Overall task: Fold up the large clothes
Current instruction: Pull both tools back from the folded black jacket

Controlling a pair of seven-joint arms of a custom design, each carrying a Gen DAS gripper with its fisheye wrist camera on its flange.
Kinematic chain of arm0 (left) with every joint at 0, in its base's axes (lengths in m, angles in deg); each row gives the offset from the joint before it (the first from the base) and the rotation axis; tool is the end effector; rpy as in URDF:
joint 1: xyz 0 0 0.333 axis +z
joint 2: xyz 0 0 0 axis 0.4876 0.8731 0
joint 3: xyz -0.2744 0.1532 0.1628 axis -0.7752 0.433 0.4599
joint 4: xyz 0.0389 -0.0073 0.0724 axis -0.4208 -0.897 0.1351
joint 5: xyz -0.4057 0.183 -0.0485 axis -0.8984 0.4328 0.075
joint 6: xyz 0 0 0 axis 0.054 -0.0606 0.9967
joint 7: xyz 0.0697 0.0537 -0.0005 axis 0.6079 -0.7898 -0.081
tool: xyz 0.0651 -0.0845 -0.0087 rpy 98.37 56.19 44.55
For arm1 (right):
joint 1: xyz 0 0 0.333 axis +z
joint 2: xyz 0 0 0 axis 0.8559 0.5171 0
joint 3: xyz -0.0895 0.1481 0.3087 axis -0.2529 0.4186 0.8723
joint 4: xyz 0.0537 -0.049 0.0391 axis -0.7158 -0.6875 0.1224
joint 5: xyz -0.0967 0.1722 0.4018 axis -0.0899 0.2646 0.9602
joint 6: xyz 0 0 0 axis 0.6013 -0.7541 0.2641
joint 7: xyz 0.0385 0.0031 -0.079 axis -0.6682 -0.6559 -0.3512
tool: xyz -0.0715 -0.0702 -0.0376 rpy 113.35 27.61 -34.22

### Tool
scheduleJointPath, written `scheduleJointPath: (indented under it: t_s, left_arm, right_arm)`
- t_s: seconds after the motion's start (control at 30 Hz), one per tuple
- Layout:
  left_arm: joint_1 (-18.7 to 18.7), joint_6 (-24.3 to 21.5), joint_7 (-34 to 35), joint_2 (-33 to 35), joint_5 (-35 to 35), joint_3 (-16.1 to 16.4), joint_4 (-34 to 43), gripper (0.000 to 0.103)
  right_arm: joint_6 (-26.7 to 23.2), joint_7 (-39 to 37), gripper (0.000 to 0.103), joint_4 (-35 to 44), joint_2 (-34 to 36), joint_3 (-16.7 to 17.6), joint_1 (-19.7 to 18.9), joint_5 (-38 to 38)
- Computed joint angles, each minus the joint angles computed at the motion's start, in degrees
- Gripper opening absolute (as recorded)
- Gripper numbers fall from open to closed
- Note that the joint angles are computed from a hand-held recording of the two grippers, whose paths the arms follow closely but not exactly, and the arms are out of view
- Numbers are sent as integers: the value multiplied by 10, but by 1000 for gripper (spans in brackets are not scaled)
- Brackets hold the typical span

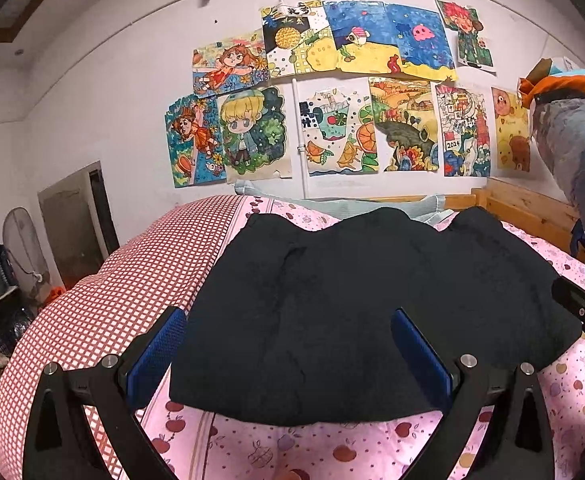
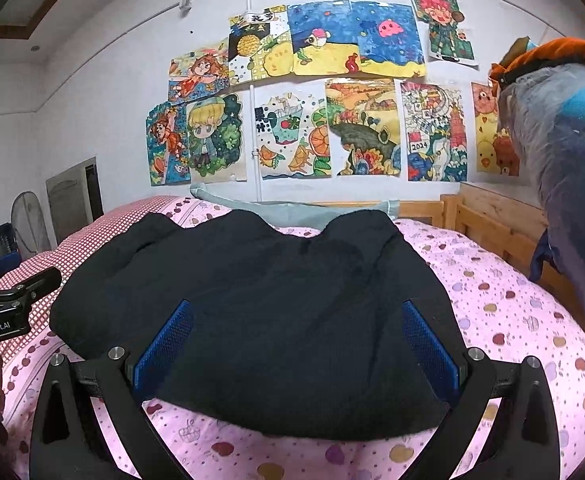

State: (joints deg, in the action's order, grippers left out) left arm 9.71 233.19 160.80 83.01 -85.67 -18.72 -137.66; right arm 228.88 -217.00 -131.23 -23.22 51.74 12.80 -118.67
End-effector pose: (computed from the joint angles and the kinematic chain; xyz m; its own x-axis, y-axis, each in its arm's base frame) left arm 0.6215 -0.3217 0.4373 -0.4919 -0.8627 -0.1175 -0.2160 0.2516 -0.9434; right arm 0.4415 0.2384 0.4509 -0.4939 -0.8628 -0.1081 -0.2324 0.2508 -0.9397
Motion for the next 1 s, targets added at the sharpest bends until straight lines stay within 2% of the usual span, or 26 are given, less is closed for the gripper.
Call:
scheduleJointPath:
  t_s: [0.23, 0.43, 0.63, 1.0]
  left_arm:
    - [49, 10, -73, -15, 67, -32, -32, 103]
    - [50, 14, -89, -34, 87, -29, -60, 103]
    - [37, 43, -66, -59, 74, -20, -102, 103]
    - [57, 34, -96, -74, 95, -24, -130, 103]
  right_arm:
    - [-36, 5, 101, -20, 6, -25, 61, -2]
    - [-62, 60, 101, -50, -9, -48, 117, -15]
    - [-83, 85, 101, -57, -1, -67, 162, -51]
    - [-137, 143, 101, -53, 45, -76, 217, -105]
